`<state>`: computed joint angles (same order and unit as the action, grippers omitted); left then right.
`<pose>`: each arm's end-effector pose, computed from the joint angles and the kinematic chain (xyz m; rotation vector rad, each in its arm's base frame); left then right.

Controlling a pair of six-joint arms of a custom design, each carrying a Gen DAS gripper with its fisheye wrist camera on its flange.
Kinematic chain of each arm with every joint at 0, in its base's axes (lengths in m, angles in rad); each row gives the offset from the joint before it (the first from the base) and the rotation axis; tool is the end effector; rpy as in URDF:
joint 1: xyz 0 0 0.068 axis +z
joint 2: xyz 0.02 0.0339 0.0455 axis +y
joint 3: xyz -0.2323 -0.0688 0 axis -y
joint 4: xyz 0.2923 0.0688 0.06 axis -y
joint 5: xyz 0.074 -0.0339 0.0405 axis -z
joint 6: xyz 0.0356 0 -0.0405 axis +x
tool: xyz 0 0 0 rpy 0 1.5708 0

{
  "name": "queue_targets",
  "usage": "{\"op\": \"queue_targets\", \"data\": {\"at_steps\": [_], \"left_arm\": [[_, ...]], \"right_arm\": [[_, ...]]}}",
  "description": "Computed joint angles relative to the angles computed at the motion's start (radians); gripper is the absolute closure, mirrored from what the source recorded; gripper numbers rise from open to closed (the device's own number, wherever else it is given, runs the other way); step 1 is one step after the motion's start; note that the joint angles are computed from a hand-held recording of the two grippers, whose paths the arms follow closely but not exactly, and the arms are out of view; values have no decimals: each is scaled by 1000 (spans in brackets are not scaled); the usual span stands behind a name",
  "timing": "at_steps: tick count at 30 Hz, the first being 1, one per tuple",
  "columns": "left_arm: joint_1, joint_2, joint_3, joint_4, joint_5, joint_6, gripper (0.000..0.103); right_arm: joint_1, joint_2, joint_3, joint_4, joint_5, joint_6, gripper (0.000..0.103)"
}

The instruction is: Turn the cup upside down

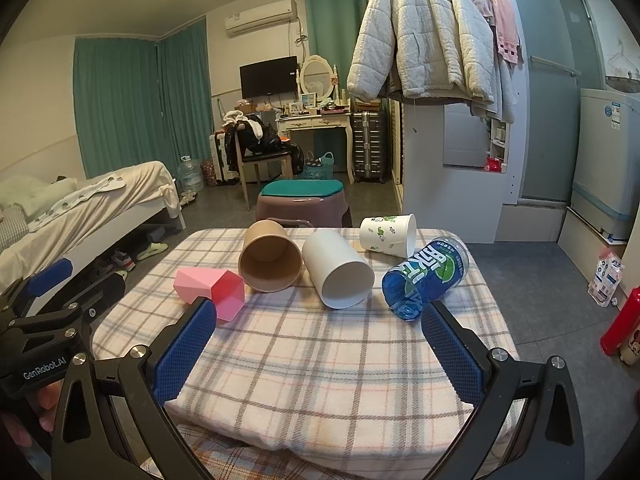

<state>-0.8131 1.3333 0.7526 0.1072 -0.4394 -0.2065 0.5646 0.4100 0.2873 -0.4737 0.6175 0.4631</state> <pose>0.2427 -0.2345 0.1806 0.3341 1.9740 -0.2051 0.1712 0.0841 0.1720 0.2382 2.0328 -0.0350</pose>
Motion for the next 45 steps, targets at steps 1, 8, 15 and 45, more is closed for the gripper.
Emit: {"op": "queue_targets", "data": {"at_steps": [1, 8, 15, 45], "left_arm": [[1, -2, -2, 1, 2, 1, 0], [1, 1, 0, 1, 2, 0, 0], [1, -1, -2, 3, 1, 2, 0], [97, 479, 418, -40, 47, -6, 0]], "right_arm": [[0, -4, -1, -2, -1, 0, 0], [2, 9, 2, 7, -1, 0, 0], [-4, 7, 3, 7, -11, -5, 0], [-425, 924, 459, 340, -455, -484, 0]]}}
